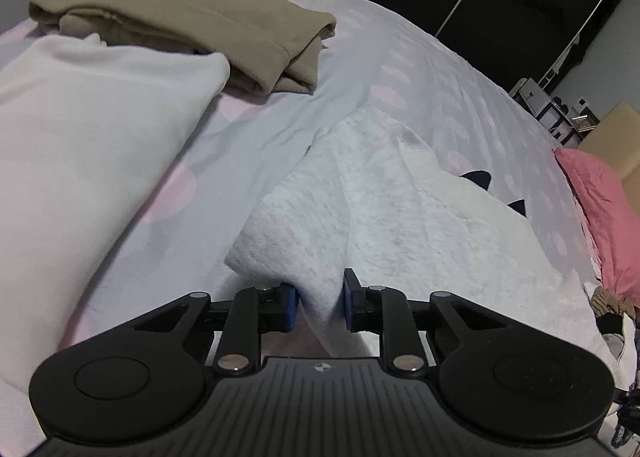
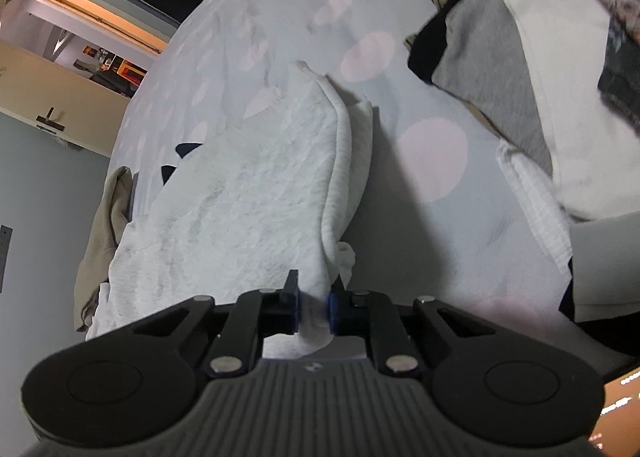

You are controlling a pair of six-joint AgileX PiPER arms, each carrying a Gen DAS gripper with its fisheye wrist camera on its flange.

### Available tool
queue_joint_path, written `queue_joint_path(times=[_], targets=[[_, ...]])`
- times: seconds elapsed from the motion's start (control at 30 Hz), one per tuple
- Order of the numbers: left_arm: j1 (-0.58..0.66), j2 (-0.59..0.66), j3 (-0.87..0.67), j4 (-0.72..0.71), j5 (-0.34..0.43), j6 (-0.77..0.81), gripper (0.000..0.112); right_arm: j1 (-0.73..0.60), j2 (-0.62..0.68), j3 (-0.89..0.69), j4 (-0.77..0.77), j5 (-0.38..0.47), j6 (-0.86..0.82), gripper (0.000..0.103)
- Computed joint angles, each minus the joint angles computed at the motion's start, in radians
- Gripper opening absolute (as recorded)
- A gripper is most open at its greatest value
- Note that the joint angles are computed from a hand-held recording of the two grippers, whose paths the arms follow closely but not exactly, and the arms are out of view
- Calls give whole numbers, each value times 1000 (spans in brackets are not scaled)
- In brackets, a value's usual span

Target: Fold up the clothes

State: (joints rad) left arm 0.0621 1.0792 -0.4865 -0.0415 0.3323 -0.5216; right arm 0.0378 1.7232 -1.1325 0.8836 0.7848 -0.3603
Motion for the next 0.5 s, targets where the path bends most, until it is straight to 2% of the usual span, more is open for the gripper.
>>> queue_joint_path(times=[0.2,0.37,0.43,0.5], targets=[[-51,-128,-61,81,208,-74,17,-50,-63,-26,-38,112,28,13],[-197,-282,-69,191,424,-240,17,-78,-105,-40,-124,231,33,13],[-256,-329,-51,218,482,-301,17,-90,-124,-22,-157,273,17,13],[-317,-342,-26,258,506,-367,17,-107,-140,2,-181,309,-3,13]])
